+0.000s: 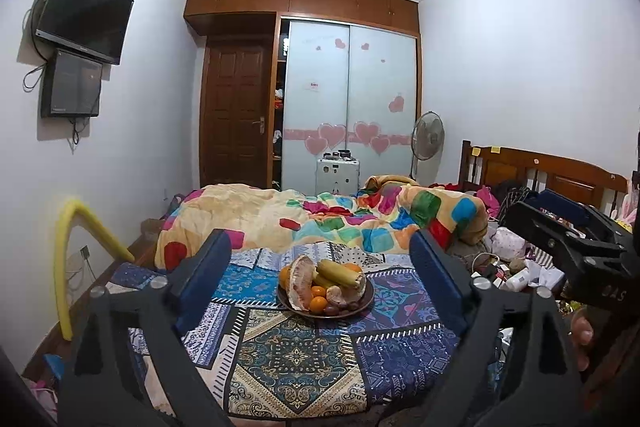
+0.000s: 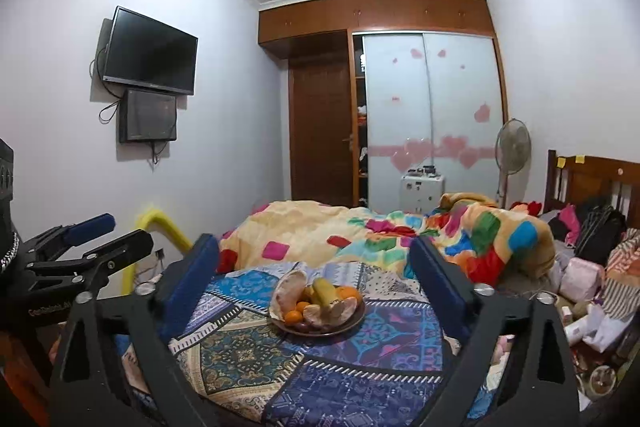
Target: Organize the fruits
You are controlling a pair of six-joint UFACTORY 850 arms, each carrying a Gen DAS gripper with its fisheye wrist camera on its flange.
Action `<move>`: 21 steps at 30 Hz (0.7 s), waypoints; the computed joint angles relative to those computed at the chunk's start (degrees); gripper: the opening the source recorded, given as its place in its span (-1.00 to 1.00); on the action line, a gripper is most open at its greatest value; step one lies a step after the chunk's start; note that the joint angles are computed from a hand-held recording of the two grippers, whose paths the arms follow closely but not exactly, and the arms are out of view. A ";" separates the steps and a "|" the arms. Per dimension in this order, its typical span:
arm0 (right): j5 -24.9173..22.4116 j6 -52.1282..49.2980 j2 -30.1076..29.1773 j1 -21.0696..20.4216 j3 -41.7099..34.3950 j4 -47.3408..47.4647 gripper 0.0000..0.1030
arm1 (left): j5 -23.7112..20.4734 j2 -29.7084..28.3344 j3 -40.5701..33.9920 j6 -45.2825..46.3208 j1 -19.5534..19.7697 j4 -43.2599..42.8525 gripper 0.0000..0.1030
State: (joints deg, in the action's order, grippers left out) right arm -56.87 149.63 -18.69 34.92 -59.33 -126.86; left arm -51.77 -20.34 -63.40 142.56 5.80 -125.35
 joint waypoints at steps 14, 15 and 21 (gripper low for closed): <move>-0.76 0.85 0.07 0.77 1.04 1.36 1.00 | -0.26 0.71 1.41 1.60 0.28 -0.96 1.00; -0.71 0.94 0.11 0.73 1.12 1.29 1.00 | -0.11 0.65 1.37 1.82 0.20 -1.04 1.00; -0.81 1.13 0.16 0.76 1.36 1.27 1.00 | 0.53 0.66 1.49 2.94 -0.30 -1.75 1.00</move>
